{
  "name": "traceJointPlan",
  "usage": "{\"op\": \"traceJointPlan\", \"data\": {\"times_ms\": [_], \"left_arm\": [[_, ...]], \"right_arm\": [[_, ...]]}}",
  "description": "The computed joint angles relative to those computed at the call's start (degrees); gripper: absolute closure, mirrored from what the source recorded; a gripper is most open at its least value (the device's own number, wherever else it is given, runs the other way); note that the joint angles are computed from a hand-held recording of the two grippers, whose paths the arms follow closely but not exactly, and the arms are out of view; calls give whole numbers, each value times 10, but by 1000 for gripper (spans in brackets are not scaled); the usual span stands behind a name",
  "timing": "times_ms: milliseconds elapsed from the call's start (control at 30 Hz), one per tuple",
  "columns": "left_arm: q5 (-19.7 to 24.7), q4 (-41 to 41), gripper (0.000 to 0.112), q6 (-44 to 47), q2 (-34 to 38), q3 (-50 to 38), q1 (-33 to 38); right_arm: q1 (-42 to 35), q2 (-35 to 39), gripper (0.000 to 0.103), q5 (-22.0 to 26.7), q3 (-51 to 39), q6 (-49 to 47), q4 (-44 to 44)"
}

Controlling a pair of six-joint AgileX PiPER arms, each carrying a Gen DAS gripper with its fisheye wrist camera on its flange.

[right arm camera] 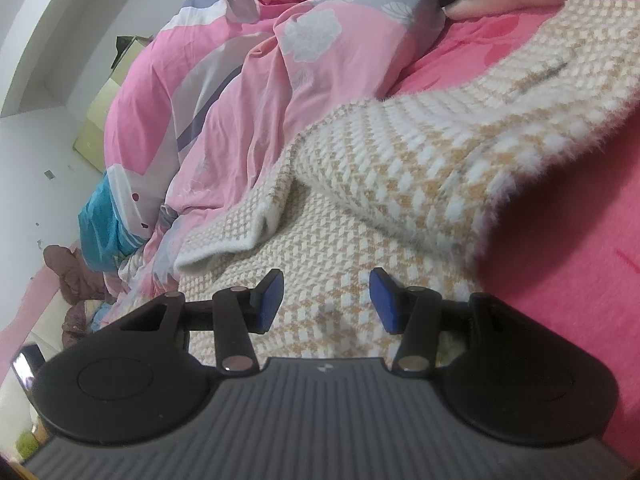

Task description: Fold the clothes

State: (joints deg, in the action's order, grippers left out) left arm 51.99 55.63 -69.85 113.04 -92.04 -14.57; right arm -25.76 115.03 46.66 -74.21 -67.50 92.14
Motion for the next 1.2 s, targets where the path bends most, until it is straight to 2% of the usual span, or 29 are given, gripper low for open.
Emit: {"op": "traceJointPlan", "data": {"times_ms": [33,100,167,233,267,333,400,467,500,567,667,733,767,867,900,933,967,1000,1067,1200], "left_arm": [[-14,-37,82,-1,-13,25,22],[-68,-94,64,-7,-56,101,63],[-159,-108,64,-33,-115,203,89],[-199,-117,63,-37,-165,266,90],[-204,-105,60,-53,-188,294,80],[-190,-31,51,-135,-235,345,30],[-166,39,45,-192,-274,387,-30],[-151,84,43,-229,-309,418,-87],[-150,99,41,-242,-321,427,-111],[-183,102,40,-234,-329,431,-134],[-226,92,38,-204,-326,426,-168],[-236,101,38,-207,-310,414,-194],[-239,109,38,-216,-301,408,-207],[-260,92,38,-192,-271,378,-230],[-264,87,38,-182,-260,368,-237],[-268,80,38,-170,-248,357,-243],[-270,72,38,-155,-237,346,-249],[-268,59,38,-127,-225,332,-254],[-264,36,38,-70,-200,301,-260],[-257,-20,37,46,-151,231,-272]], "right_arm": [[0,0,56,-1,0,-1,0],[1,-1,56,-2,1,-3,0],[2,-2,56,-3,2,-4,0],[2,-3,55,-4,3,-6,0],[3,-4,53,-4,4,-7,-2],[4,-12,47,-3,5,-11,-14],[12,-38,37,-16,16,-24,-37],[20,-82,34,-22,56,-91,-23],[24,-110,26,-18,84,-139,-6],[36,-163,18,7,135,-217,6],[80,-228,15,35,192,-291,-16],[133,-257,14,5,214,-318,-41],[163,-267,12,-29,221,-329,-50],[264,-286,11,-178,230,-338,-87],[281,-282,16,-209,224,-313,-118],[289,-278,27,-229,217,-283,-150],[279,-278,56,-225,212,-257,-165],[267,-276,79,-219,205,-232,-180],[240,-275,93,-204,194,-193,-193],[120,-281,96,-140,180,-200,-101]]}}
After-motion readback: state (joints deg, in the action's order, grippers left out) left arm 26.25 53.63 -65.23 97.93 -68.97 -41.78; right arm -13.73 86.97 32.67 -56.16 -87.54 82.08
